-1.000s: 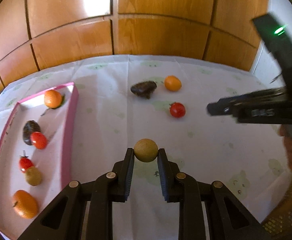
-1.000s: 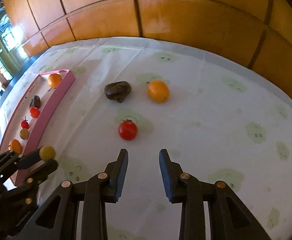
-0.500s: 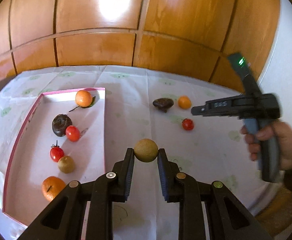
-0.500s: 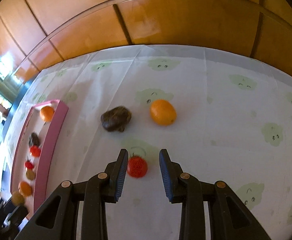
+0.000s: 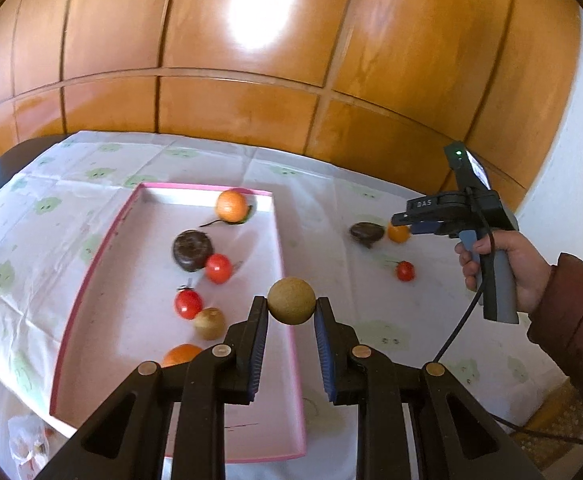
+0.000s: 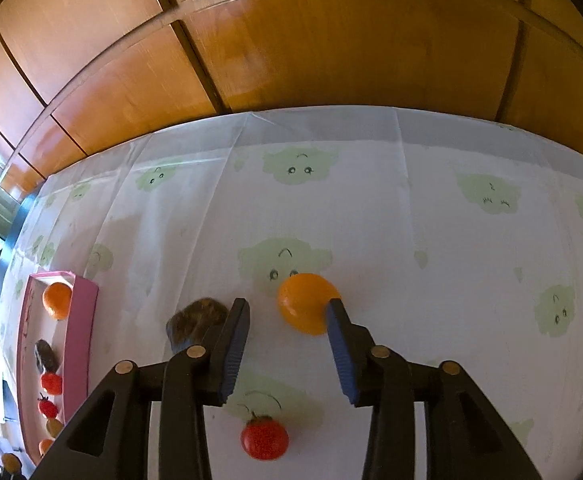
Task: Organize fruits
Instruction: 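Release the tan fruit into the tray with the left tool while the right tool grasps the orange citrus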
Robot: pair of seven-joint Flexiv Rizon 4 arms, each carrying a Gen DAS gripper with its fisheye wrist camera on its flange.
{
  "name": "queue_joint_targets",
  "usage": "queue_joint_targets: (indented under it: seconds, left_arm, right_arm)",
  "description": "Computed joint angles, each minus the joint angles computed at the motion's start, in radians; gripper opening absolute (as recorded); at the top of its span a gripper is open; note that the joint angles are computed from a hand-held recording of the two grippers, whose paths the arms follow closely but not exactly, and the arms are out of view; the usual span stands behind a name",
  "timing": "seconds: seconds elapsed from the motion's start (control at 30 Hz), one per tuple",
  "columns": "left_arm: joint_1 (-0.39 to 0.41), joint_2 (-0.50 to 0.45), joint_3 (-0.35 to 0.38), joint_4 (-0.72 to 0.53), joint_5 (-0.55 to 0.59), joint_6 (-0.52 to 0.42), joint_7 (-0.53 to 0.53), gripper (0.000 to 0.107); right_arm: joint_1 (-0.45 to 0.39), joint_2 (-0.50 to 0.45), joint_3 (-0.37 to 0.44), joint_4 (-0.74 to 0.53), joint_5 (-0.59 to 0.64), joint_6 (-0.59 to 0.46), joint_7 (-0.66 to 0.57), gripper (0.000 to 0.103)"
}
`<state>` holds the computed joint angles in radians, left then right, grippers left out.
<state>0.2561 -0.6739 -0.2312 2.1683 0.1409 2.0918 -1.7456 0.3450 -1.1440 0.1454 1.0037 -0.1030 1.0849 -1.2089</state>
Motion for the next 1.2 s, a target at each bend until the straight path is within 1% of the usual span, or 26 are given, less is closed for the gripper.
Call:
queue_joint_targets:
  seconds: [0.13,0.17,0.27,0.33,0.4,0.43,0.5,0.6,0.73,0.83,0.93,1.0,1.1,1.17,1.2]
  left_arm:
    - [0.012,-0.001,0.006,0.007,-0.006,0.002,-0.012,0.024]
    - [0.012,-0.002,0.010,0.006,-0.009,0.001,-0.013,0.024]
    - [0.014,-0.004,0.015,0.006,-0.021,-0.007,-0.021,0.024]
    - [0.010,-0.005,0.024,0.007,-0.032,-0.008,-0.024,0.024]
    - [0.011,-0.004,0.032,0.009,-0.039,-0.006,-0.028,0.024]
    - [0.010,-0.003,0.038,0.010,-0.045,-0.005,-0.030,0.024]
    - [0.007,-0.002,0.051,0.011,-0.058,-0.001,-0.034,0.024]
    - [0.012,0.003,0.068,0.017,-0.079,0.000,-0.048,0.024]
    - [-0.019,0.012,0.126,0.022,-0.131,-0.011,-0.042,0.024]
    - [-0.043,0.008,0.166,0.022,-0.179,-0.030,-0.030,0.024]
    - [-0.063,0.001,0.192,0.006,-0.223,-0.077,-0.006,0.024]
    - [-0.080,-0.010,0.207,-0.011,-0.239,-0.081,0.018,0.024]
    - [-0.115,-0.028,0.230,-0.045,-0.269,-0.099,0.060,0.024]
    - [-0.147,-0.043,0.254,-0.069,-0.301,-0.113,0.086,0.024]
    - [-0.140,-0.054,0.244,-0.080,-0.299,-0.108,0.095,0.024]
  right_arm:
    - [0.016,-0.010,-0.032,-0.024,-0.025,-0.034,0.017,0.041]
    - [0.020,-0.018,-0.041,-0.041,-0.033,-0.062,0.027,0.041]
    - [0.010,-0.050,-0.028,-0.098,-0.026,-0.113,0.034,0.041]
    - [0.009,-0.061,-0.024,-0.113,-0.021,-0.124,0.027,0.041]
    - [0.005,-0.070,-0.007,-0.136,-0.010,-0.157,0.009,0.041]
    - [0.009,-0.070,-0.014,-0.134,-0.008,-0.157,0.011,0.041]
    - [0.023,-0.052,-0.041,-0.088,-0.019,-0.117,0.013,0.040]
    - [0.029,-0.017,-0.057,-0.012,-0.036,-0.079,0.008,0.040]
    - [0.024,0.042,-0.067,0.108,-0.067,-0.041,-0.008,0.040]
    - [0.013,0.103,-0.075,0.227,-0.083,-0.003,-0.016,0.040]
    - [0.015,0.151,-0.098,0.323,-0.111,0.027,0.000,0.040]
    - [0.012,0.181,-0.102,0.385,-0.129,0.046,0.001,0.040]
    - [0.011,0.208,-0.106,0.446,-0.154,0.077,0.005,0.040]
    - [0.026,0.218,-0.124,0.478,-0.175,0.107,0.023,0.040]
    - [0.033,0.220,-0.133,0.487,-0.186,0.117,0.035,0.040]
